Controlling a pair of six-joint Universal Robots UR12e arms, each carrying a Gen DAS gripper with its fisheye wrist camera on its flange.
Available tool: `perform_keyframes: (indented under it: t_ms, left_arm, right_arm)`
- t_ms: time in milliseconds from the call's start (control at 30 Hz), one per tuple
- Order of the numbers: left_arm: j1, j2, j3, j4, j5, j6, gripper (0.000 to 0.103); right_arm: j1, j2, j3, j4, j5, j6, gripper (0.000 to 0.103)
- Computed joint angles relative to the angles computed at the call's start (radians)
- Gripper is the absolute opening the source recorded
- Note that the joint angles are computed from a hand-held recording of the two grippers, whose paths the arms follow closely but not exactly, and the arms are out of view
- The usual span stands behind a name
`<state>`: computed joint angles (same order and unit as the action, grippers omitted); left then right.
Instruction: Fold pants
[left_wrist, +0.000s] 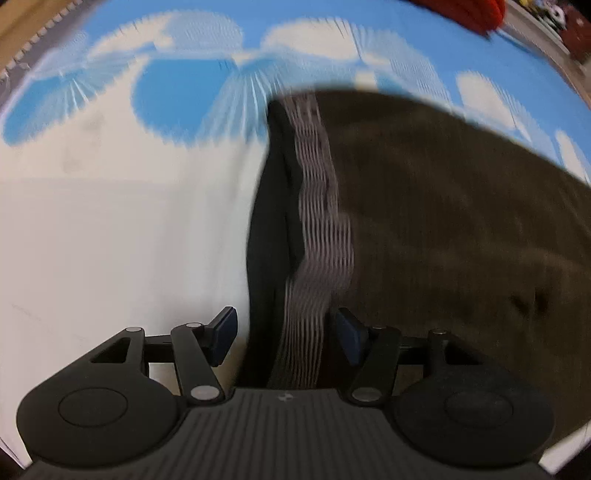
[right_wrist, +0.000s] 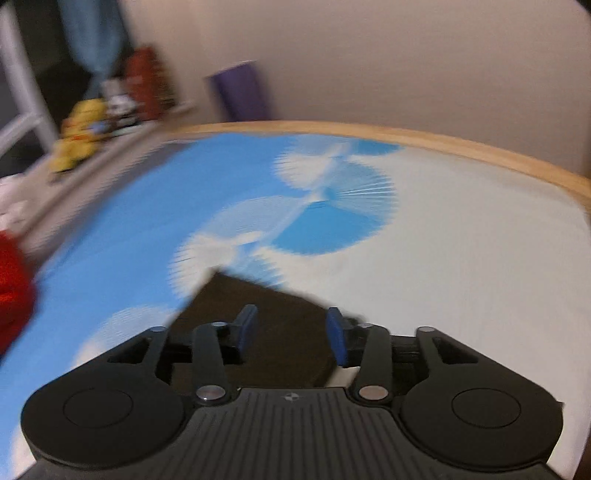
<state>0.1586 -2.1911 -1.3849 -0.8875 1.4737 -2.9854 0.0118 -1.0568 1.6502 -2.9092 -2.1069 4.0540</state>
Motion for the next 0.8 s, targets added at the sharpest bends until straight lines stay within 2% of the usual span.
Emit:
perform_keyframes:
  t_ms: [100, 167, 267, 333, 433, 500, 567, 600, 633, 667, 700, 733, 767, 800]
  left_arm:
    - [0.013, 0.021, -0.048, -0.023, -0.005, 0.0, 0.065]
    - [0.021, 0.039, -0.081, -0.012, -0.025, 0.009, 0.065]
    - [0.01, 0.064, -0.117, 0.019, 0.009, 0.07, 0.062]
    - [-0.003, 0.076, -0.133, 0.041, 0.052, 0.105, 0.049]
    - [-0.021, 0.089, -0.143, 0.068, 0.12, 0.129, 0.028]
    - [-0.029, 0.103, -0.152, 0.095, 0.16, 0.12, 0.026]
    - [-0.028, 0.118, -0.167, 0.122, 0.171, 0.07, 0.026]
    - [-0.031, 0.12, -0.169, 0.112, 0.198, 0.051, 0.028]
    - [-0.045, 0.12, -0.163, 0.085, 0.245, 0.047, 0.027]
    - [-0.065, 0.119, -0.165, 0.083, 0.324, 0.06, 0.026]
    - [-0.084, 0.123, -0.177, 0.122, 0.386, 0.088, 0.026]
    - [-0.096, 0.137, -0.202, 0.193, 0.406, 0.112, 0.026]
    - [-0.102, 0.153, -0.214, 0.225, 0.384, 0.11, 0.026]
    - [-0.102, 0.166, -0.219, 0.233, 0.331, 0.104, 0.029]
  right_arm:
    - [0.001, -0.052, 0.067, -0.113, 0.141, -0.118, 0.051]
    - [0.002, -0.084, 0.11, -0.149, 0.195, -0.175, 0.052]
    - [-0.005, -0.122, 0.164, -0.158, 0.254, -0.245, 0.055]
    - [-0.017, -0.146, 0.193, -0.133, 0.274, -0.255, 0.055]
    - [-0.026, -0.169, 0.216, -0.077, 0.25, -0.165, 0.055]
    - [-0.026, -0.175, 0.225, -0.049, 0.227, -0.136, 0.055]
    - [-0.027, -0.176, 0.229, -0.023, 0.229, -0.147, 0.055]
    - [-0.027, -0.175, 0.231, -0.02, 0.237, -0.159, 0.055]
    - [-0.029, -0.173, 0.23, -0.018, 0.253, -0.179, 0.055]
    - [-0.029, -0.172, 0.229, -0.018, 0.265, -0.203, 0.055]
    - [-0.027, -0.168, 0.224, -0.017, 0.27, -0.234, 0.055]
    - [-0.023, -0.166, 0.22, -0.012, 0.27, -0.267, 0.055]
    - [-0.017, -0.165, 0.216, -0.003, 0.273, -0.31, 0.055]
    - [-0.014, -0.163, 0.212, 0.005, 0.283, -0.346, 0.055]
